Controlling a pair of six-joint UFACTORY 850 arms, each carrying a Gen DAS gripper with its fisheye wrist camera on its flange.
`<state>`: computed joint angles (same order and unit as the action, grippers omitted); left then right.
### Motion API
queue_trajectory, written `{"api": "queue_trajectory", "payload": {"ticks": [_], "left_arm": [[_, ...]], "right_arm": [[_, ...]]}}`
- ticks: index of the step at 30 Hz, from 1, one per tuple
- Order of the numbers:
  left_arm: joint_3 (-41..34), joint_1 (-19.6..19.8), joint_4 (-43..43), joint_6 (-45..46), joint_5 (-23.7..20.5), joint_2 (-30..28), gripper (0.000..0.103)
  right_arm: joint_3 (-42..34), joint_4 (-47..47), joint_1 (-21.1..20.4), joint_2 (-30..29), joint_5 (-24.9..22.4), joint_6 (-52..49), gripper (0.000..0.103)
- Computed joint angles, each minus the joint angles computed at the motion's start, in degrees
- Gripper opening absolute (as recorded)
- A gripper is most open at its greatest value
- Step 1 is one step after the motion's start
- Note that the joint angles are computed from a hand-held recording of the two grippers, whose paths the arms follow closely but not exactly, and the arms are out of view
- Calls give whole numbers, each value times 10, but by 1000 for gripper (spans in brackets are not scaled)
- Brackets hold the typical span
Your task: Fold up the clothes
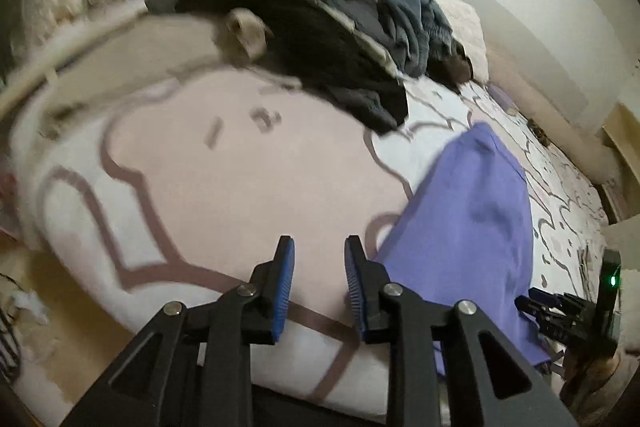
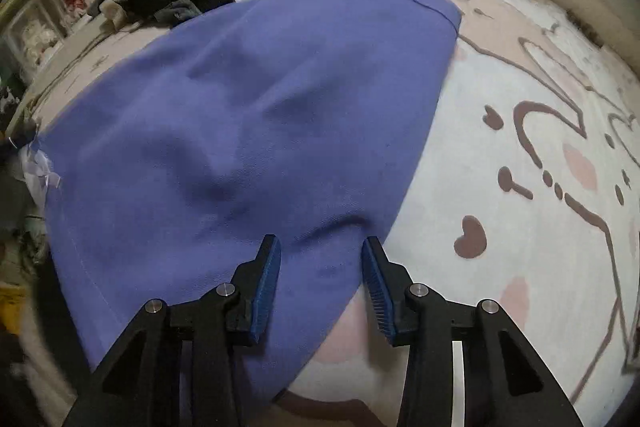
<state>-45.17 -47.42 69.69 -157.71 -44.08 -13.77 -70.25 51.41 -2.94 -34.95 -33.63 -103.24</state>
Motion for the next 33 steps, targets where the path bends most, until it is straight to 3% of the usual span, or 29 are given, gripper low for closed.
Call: {"api": "queue_trajectory", "payload": {"ticks": [3, 5, 9, 13, 16, 19, 22, 24, 28, 29, 30, 31, 33], "left_arm": [[-14, -4, 9, 50, -21, 16, 26], [-32, 0, 42, 67, -11, 10, 26], [-69, 18, 137, 45, 52, -27, 26], [-112, 39, 125, 95, 100, -88, 26], [-116, 63, 88, 121, 132, -115, 26], [-99, 83, 134, 57, 164, -122, 26], [-101, 89, 138, 70, 168, -125, 26], [-107, 89, 124, 99, 162, -126, 26], [-85, 82, 160, 65, 147, -96, 26], [-78, 78, 159, 66, 140, -86, 36], [-71, 74, 152, 75, 130, -76, 46], [-65, 69, 145, 84, 122, -67, 64], [-54, 60, 132, 100, 107, -54, 67]], "right_arm": [[-34, -1, -5, 0, -74, 26, 43], [-55, 31, -2, 1, -97, 10, 43], [-134, 52, 34, -27, -113, 37, 43], [-226, 1, 79, -86, -131, 106, 43], [-290, -67, 118, -142, -101, 185, 43], [-343, -135, 144, -194, -38, 277, 43], [-381, -110, 129, -216, -81, 299, 43], [-372, -78, 114, -201, -113, 275, 43], [-318, -38, 65, -145, -175, 193, 44], [-298, -38, 53, -129, -179, 177, 48], [-280, -44, 38, -116, -189, 168, 62], [-264, -52, 23, -105, -201, 162, 68], [-242, -83, -9, -94, -246, 161, 71]]}}
